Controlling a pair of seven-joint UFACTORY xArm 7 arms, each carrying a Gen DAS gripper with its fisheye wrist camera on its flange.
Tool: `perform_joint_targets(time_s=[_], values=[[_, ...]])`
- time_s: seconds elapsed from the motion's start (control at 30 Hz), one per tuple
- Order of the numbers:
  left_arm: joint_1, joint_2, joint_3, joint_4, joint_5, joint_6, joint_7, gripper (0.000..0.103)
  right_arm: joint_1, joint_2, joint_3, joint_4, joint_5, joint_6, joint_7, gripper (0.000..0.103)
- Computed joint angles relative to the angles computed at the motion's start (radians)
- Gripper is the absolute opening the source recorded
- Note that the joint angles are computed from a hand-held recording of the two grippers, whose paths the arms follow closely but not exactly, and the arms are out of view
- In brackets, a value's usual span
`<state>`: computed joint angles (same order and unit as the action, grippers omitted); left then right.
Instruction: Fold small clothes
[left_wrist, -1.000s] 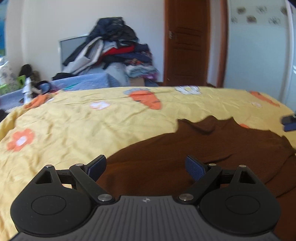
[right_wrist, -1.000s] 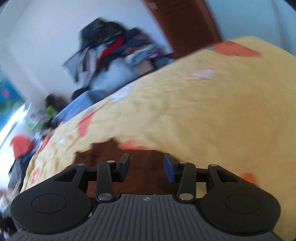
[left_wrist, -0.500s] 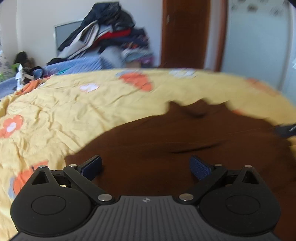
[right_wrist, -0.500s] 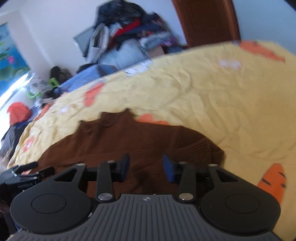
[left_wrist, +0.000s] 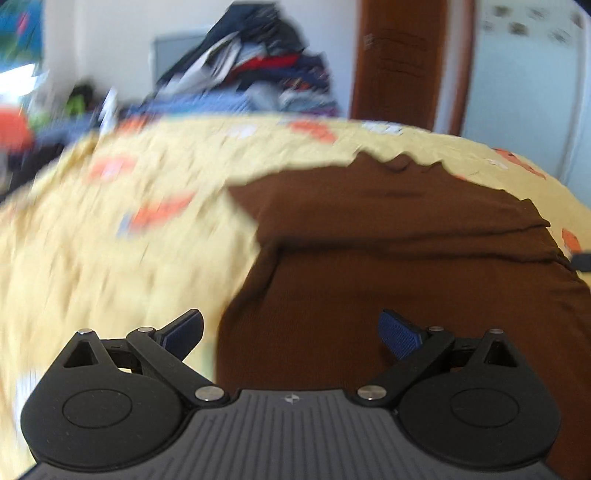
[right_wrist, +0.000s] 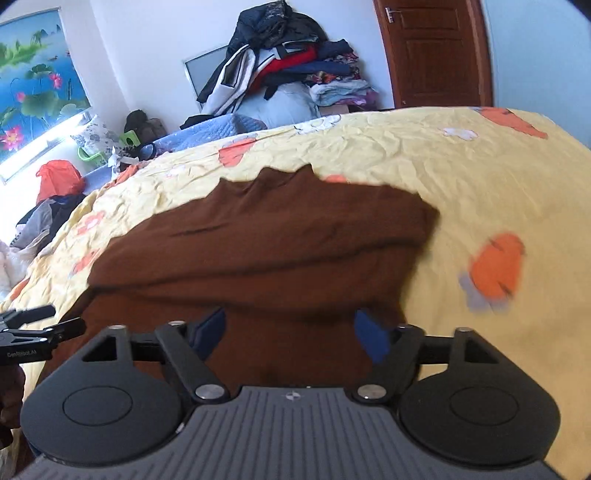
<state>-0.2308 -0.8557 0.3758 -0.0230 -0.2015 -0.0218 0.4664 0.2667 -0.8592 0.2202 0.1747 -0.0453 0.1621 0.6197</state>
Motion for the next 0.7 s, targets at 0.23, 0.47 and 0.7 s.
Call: perform_joint_targets(time_s=[0.23,0.47,0.7], values=[[-0.166,-0.043,0.438,0.174,-0.208,0.296,0.125,0.101,0.025,-0.251,-0.063,-0.133,0.054,0.172,0.076,0.075],[-0.152,0.229,0.184,0.258,-0.251,0.167,0.041,0.007,0.009,-0.09,-0.002,-0.062,-0.006,0.13,0.036,0.021],[-0.008,0.12,0.103,0.198,-0.205,0.166,0.128,0.002,0.006,-0.212,-0.057,-0.111,0.018,0.178,0.013,0.009]])
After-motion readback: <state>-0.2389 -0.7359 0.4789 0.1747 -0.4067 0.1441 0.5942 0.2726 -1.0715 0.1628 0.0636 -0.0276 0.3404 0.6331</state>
